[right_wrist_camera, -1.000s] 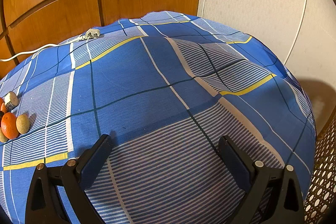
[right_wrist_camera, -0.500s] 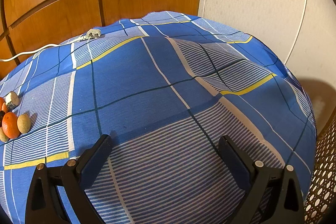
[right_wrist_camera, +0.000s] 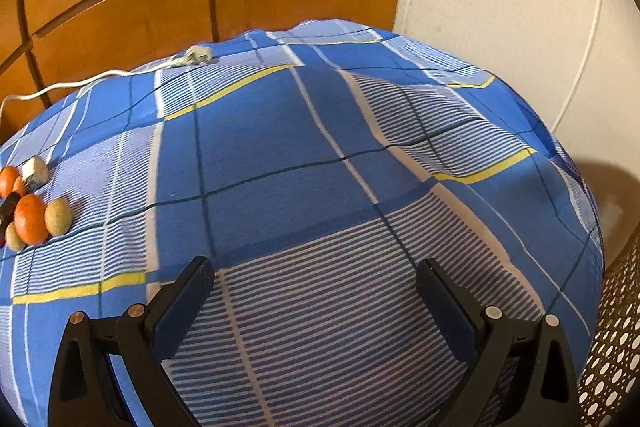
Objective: Organize fruits
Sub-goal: 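Reach the right gripper to the small round potato and grasp it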
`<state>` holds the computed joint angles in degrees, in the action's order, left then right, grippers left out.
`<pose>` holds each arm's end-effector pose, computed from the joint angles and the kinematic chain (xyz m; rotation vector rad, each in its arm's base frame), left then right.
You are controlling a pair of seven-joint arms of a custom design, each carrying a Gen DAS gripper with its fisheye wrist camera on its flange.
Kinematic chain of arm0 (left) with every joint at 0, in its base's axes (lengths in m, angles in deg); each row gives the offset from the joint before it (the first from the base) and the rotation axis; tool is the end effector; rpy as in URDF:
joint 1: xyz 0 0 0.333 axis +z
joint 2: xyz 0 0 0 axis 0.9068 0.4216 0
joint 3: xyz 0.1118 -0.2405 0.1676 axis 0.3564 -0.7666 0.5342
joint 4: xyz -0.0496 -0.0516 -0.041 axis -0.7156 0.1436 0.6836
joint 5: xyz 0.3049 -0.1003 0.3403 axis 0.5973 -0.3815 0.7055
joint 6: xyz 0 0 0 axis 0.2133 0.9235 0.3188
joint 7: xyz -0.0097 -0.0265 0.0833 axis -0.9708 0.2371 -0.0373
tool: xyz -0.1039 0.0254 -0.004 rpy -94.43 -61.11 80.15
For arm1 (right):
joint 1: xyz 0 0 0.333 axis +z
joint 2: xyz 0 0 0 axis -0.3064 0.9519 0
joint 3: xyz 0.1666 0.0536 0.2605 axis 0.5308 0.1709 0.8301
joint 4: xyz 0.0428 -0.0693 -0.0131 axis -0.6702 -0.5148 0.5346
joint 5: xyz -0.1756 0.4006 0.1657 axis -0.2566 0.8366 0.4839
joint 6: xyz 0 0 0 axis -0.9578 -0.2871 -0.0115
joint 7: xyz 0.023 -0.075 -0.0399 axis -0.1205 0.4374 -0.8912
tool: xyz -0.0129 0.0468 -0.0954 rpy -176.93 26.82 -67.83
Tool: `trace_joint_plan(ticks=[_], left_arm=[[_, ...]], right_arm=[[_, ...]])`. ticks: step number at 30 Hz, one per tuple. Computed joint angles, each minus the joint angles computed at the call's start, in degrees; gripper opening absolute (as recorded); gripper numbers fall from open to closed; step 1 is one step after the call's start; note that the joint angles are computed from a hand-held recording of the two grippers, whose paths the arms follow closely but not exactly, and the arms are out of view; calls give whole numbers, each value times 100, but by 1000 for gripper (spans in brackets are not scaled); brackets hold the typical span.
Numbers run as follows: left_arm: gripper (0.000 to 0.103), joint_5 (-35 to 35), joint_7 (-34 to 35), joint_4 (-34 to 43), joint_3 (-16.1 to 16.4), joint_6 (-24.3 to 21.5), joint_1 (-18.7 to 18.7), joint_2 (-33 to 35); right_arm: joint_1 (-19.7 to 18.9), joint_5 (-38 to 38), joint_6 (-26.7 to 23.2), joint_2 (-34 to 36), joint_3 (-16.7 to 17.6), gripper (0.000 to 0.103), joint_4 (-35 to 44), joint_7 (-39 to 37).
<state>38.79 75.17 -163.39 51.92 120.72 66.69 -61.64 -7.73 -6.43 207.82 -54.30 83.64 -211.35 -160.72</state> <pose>0.5854 0.0344 0.3620 -1.9483 1.8490 -0.8270 0.4616 0.1295 0.3557 -0.7389 2.7431 -1.0609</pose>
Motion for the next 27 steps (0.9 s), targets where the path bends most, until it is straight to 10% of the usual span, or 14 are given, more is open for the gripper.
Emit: trace_joint_plan(ticks=[13,27], left_arm=[[97,-68,-19,-48,-17,210,-9,15],[98,147,-221,-27,-27,191,14,48]], right_arm=[[-91,202,2799,684,-320,49,753,-2337],[194,1026,2062,1838,-648,37,2007,-5495]])
